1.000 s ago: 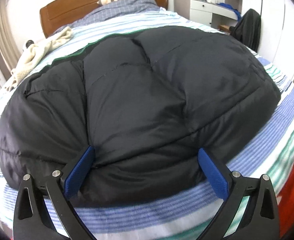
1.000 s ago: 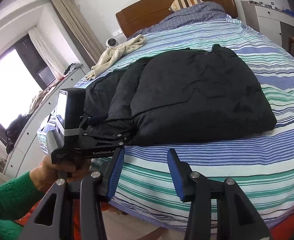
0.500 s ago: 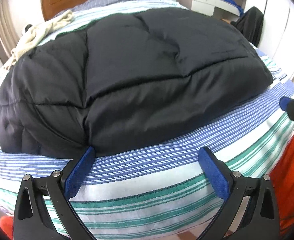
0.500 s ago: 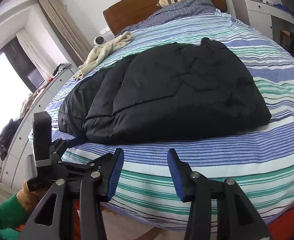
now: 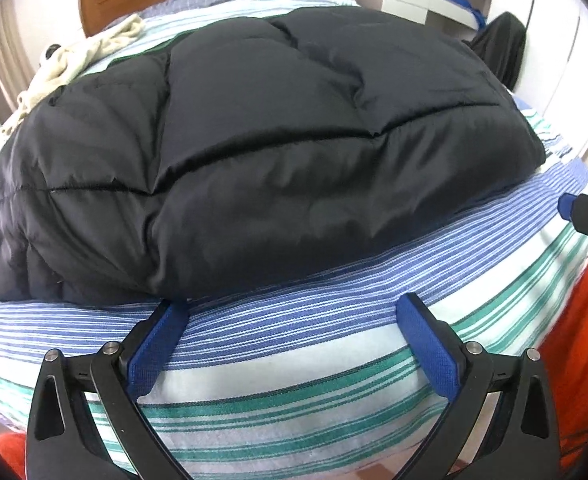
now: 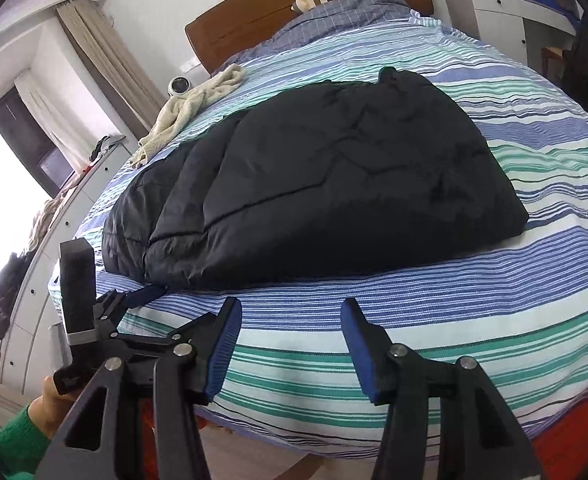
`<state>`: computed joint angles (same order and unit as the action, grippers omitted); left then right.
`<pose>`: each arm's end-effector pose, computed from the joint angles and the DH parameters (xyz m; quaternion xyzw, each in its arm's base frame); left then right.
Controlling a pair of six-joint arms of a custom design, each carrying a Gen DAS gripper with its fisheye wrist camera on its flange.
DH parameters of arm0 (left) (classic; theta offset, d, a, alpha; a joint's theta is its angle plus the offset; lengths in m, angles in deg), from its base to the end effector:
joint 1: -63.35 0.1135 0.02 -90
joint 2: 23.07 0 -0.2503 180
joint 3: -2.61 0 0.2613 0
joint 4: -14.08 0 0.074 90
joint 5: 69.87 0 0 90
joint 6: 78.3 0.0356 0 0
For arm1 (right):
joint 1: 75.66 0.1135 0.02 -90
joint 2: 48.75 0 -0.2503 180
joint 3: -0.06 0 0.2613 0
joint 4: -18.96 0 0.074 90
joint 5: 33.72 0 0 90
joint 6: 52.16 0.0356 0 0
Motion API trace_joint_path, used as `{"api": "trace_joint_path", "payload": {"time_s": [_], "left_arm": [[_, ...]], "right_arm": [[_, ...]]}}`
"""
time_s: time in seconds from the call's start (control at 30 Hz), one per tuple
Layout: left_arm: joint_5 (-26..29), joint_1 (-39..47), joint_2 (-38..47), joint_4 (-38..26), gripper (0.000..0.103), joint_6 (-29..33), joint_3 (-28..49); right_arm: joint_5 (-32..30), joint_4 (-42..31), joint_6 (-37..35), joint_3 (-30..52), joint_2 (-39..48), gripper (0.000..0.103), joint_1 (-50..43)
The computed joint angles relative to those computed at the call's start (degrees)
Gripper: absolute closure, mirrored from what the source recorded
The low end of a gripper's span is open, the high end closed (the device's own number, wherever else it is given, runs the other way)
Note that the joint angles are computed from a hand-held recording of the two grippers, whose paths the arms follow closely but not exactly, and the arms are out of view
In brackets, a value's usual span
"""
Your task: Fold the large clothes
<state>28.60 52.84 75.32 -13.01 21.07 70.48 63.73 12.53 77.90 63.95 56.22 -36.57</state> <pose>0.3335 -0.0672 0.1362 0.1856 0.9398 -0.0737 0.2774 0.2788 0.2205 0.1030 0.0314 0.9298 0.1837 0.3173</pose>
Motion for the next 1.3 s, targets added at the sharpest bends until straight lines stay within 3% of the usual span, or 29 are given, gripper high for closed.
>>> {"api": "trace_joint_path", "payload": {"time_s": [0.2,0.3,0.37,0.47,0.53,0.6,0.73,0.87,0.97,1.03,1.1,1.17,1.3], "left_arm": [[10.69,7.32,-3.93,-9.06,0.001,1.04,5.21],[16.04,10.15,-1.69,-14.44,0.001,-1.12,13.16],[16.75,9.84,2.44,-17.28,0.001,-2.39,20.54],[15.95,7.24,7.32,-17.39,0.001,-3.73,28.14],[16.01,4.99,11.21,-18.55,0.001,-3.9,33.23],[17.17,2.79,15.33,-19.27,0.001,-2.44,37.69],[14.14,-0.81,21.81,-19.38,0.001,0.67,41.88],[13.92,-1.06,25.62,-16.85,0.001,0.87,41.29],[13.72,-1.14,25.41,-15.51,0.001,0.18,40.06],[13.21,-1.2,24.87,-14.85,0.001,0.62,39.07],[13.38,-1.09,24.69,-14.61,0.001,0.57,38.65],[13.66,-0.98,25.04,-15.25,0.001,0.35,39.36],[14.23,-0.29,26.86,-20.12,0.001,0.27,44.1]], "right_arm": [[3.95,-4.85,-4.73,-0.43,-4.71,0.039,-3.26],[6.27,-3.96,-7.57,-3.14,-9.56,0.037,-8.13],[4.62,-0.66,-8.68,-4.8,-10.6,0.033,-13.01],[-2.52,2.36,-9.1,-2.49,-5.64,0.03,-21.42],[-10.53,2.8,-8.02,2.04,0.96,0.03,-26.91],[-16.52,2.95,-6.97,5.9,6.54,0.03,-29.76],[-27.64,3.36,-5.18,13.08,17.55,0.03,-33.44],[-32.63,8.99,-3.62,14.52,22.6,0.024,-35.05],[-33.51,8.76,-2.95,15.13,23.04,0.022,-34.53],[-35.91,4.81,-5.84,17.84,24.1,0.024,-33.62],[-39.8,4.48,-5.63,18.71,24.64,0.046,-33.15],[-39.06,8.74,-1.68,15.43,22.15,0.076,-32.33],[-32.94,11.82,-0.54,9.53,11.73,0.081,-28.23]]}}
